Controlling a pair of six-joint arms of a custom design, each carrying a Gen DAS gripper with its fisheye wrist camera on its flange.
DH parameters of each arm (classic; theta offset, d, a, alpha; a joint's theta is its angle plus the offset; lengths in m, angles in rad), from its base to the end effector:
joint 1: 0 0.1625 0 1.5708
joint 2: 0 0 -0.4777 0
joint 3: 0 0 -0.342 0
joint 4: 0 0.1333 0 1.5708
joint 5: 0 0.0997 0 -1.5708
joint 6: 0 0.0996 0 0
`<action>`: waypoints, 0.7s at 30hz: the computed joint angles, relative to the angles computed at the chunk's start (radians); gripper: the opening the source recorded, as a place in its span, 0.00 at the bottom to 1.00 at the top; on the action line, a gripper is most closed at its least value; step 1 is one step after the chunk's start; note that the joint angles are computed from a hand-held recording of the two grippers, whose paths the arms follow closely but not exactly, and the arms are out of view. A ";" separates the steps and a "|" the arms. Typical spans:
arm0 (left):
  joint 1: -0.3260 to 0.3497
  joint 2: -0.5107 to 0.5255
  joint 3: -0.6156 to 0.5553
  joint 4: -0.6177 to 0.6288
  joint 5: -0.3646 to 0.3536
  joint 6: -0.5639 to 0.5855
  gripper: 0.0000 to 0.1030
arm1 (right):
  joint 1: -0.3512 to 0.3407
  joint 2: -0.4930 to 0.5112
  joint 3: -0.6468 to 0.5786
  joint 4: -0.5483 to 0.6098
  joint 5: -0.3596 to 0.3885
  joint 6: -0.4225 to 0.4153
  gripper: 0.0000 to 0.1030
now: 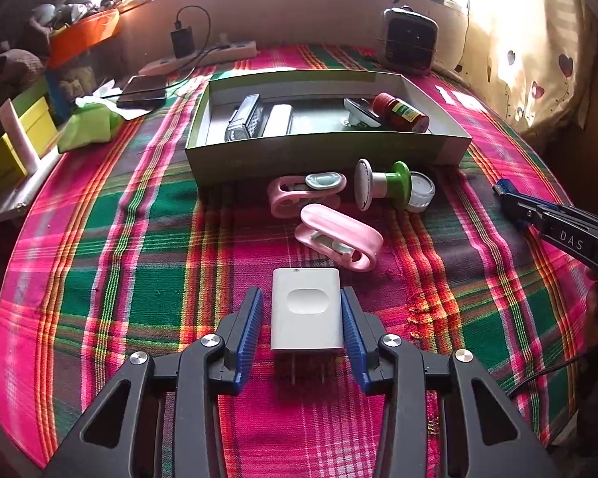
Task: Organize rigid objects
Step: 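Grasp the white plug charger with the left tool while the right tool grasps the blue USB stick, then carry the white charger and blue USB stick into the green box with both tools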
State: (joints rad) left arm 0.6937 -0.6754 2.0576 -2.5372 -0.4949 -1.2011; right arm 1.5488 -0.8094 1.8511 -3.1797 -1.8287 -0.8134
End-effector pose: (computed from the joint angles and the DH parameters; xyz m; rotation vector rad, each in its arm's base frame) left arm -0.2501 -0.4954 0.0417 -0.0786 2.1341 -0.8630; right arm 0.0938 -0.6403 0.1854 0.9205 -2.4610 0.5614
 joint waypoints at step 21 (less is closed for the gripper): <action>0.002 0.003 0.043 -0.153 0.005 0.071 0.31 | 0.012 0.013 0.008 -0.043 -0.034 -0.020 0.22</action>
State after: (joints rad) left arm 0.6957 -0.6723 2.1006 -2.6898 -0.4896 -1.1298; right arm 1.5605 -0.7966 1.8589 -3.2224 -1.8623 -0.8330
